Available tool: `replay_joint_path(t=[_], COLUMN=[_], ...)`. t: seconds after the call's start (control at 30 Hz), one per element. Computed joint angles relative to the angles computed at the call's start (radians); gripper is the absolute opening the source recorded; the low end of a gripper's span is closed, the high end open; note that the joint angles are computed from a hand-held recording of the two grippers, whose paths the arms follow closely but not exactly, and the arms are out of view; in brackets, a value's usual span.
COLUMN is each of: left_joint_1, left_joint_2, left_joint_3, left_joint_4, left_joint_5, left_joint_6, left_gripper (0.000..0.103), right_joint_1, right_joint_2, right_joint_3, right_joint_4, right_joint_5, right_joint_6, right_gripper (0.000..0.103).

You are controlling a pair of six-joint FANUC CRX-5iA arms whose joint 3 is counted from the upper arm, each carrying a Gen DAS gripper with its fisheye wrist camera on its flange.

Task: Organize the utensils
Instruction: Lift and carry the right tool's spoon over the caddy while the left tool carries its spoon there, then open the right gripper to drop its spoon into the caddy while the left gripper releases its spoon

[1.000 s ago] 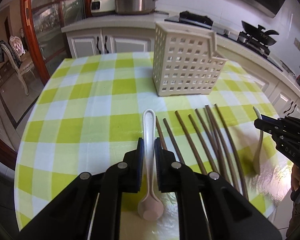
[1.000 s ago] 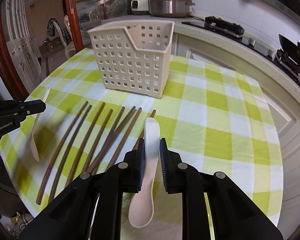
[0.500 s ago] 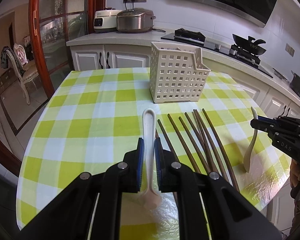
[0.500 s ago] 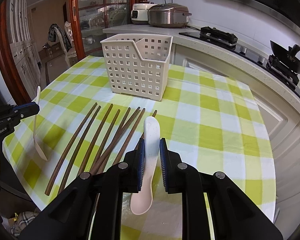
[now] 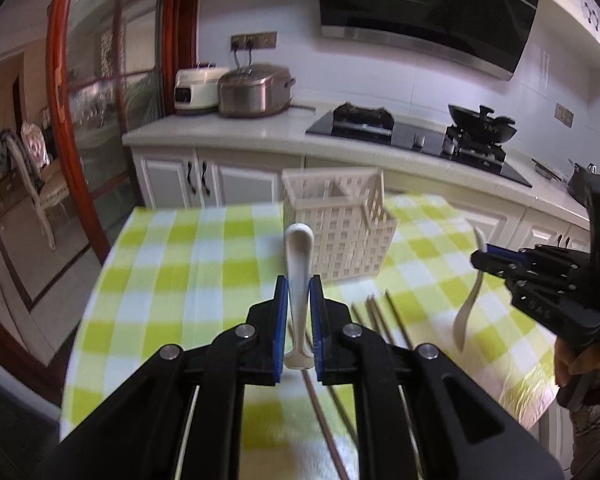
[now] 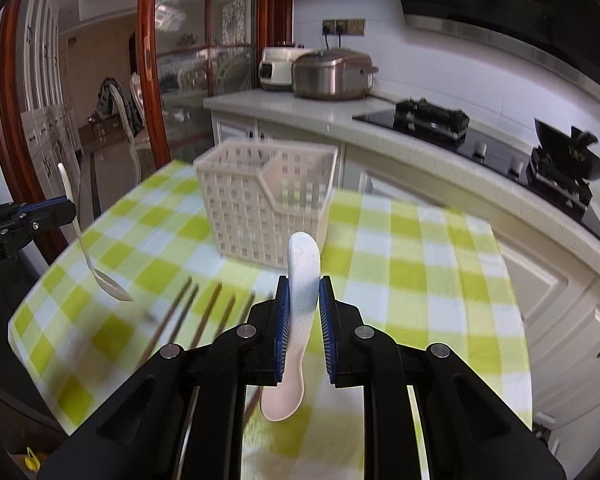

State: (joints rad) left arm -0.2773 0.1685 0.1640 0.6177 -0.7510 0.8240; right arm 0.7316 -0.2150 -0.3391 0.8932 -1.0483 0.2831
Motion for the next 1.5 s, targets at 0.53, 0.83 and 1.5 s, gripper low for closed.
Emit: replay_joint_path(t=[0.53, 0.83, 1.5], left_joint_1=[-0.080, -0.093, -0.116], left_joint_2=[0.389, 0.483, 0.441], left_joint_3=[0.741, 0.734, 0.497], left_joint_4=[-0.111, -0.104, -0.100], left_joint_5=[-0.179, -0.101, 0.118], left_joint_6=[0.214, 0.234, 0.173], left_gripper=[0.011, 0.011, 0.047], right_joint_1=[-0.267, -0.320, -0.324], right_joint_2=[0.172, 0.231, 0.237], right_joint_3=[0.229, 0.184, 0.111], right_joint_4=[0.074, 0.137, 0.139], right_joint_5=[0.256, 0.374, 0.419], right_joint_6=[0.067, 0.008, -0.027], right_gripper=[0.017, 0.017, 0.031])
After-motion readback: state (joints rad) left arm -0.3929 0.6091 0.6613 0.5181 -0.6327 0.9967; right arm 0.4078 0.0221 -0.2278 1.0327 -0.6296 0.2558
